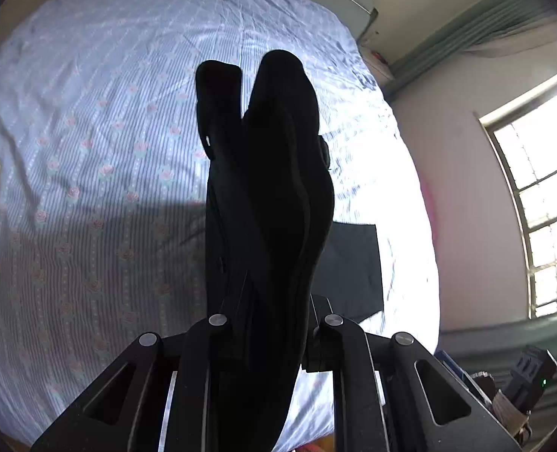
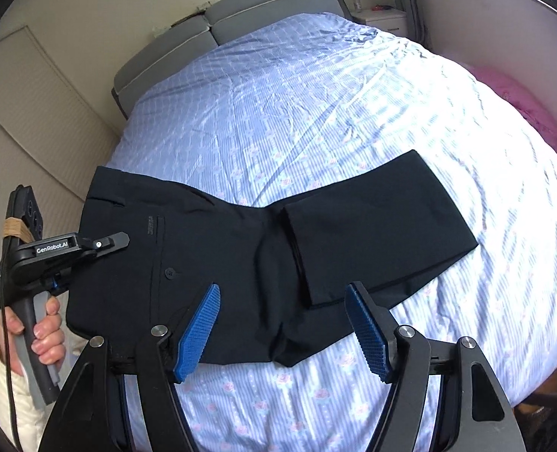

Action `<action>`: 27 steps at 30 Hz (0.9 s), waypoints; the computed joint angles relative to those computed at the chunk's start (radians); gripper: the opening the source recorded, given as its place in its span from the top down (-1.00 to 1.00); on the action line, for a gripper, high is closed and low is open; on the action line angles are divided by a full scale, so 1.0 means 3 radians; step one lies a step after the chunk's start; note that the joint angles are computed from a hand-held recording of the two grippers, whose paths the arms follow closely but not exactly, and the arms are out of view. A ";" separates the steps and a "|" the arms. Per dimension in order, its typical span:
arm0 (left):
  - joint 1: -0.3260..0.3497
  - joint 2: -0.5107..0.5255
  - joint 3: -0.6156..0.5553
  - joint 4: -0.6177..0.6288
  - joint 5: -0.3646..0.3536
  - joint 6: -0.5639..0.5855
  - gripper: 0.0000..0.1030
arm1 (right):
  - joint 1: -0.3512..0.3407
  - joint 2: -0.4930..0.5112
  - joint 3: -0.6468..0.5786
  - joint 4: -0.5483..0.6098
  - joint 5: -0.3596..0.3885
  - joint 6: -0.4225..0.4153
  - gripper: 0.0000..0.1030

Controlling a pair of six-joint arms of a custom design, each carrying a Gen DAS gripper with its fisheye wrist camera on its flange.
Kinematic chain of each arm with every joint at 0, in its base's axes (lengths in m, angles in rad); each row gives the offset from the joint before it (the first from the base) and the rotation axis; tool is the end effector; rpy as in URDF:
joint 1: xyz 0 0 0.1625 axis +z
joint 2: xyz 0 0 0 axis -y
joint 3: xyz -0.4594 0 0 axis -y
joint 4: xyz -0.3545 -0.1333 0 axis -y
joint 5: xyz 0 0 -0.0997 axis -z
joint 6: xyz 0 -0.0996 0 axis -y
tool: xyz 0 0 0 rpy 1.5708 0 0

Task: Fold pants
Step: 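Grasp the trouser leg end with the left gripper and lift it, then fold the held leg end over the trousers with the left gripper, release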

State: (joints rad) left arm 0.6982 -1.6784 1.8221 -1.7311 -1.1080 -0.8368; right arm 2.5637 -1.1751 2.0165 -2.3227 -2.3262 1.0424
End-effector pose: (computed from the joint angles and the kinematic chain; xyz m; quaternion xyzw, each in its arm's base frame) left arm -0.1942 -0.3950 0.4810 0.0155 0.9732 -0.1783 0.1444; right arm 0.4595 -0.2220 0.2410 -0.0065 -0.9287 0.2916 0.2289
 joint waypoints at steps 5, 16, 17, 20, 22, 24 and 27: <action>-0.0325 0.0555 -0.0145 0.0319 0.0367 -0.0665 0.66 | -0.0196 -0.0485 0.0193 -0.0118 0.0087 -0.0609 -0.36; -0.0412 0.1446 -0.0359 0.0232 0.0349 -0.1278 0.66 | -0.0861 -0.1375 0.0409 -0.0044 0.0364 -0.1505 -0.37; -0.0427 0.1530 -0.0425 0.0283 0.0325 -0.1314 0.66 | -0.0926 -0.1424 0.0426 -0.0063 0.0392 -0.1546 -0.37; -0.0356 0.1764 -0.0501 0.0236 0.0269 -0.1283 0.66 | -0.1139 -0.1544 0.0478 -0.0133 0.0477 -0.1709 -0.37; -0.0308 0.1903 -0.0552 0.0191 0.0204 -0.1238 0.66 | -0.1269 -0.1599 0.0529 -0.0205 0.0500 -0.1804 -0.36; -0.0274 0.2046 -0.0586 0.0166 0.0162 -0.1177 0.66 | -0.1401 -0.1671 0.0584 -0.0237 0.0533 -0.1875 -0.36; -0.0250 0.2234 -0.0604 0.0133 0.0120 -0.1152 0.66 | -0.1590 -0.1758 0.0648 -0.0239 0.0560 -0.1958 -0.36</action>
State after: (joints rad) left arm 0.6231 -1.0082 1.6410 -1.6911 -1.0719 -1.1825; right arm 2.0867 -1.7026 2.2109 -2.3943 -2.1582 0.4550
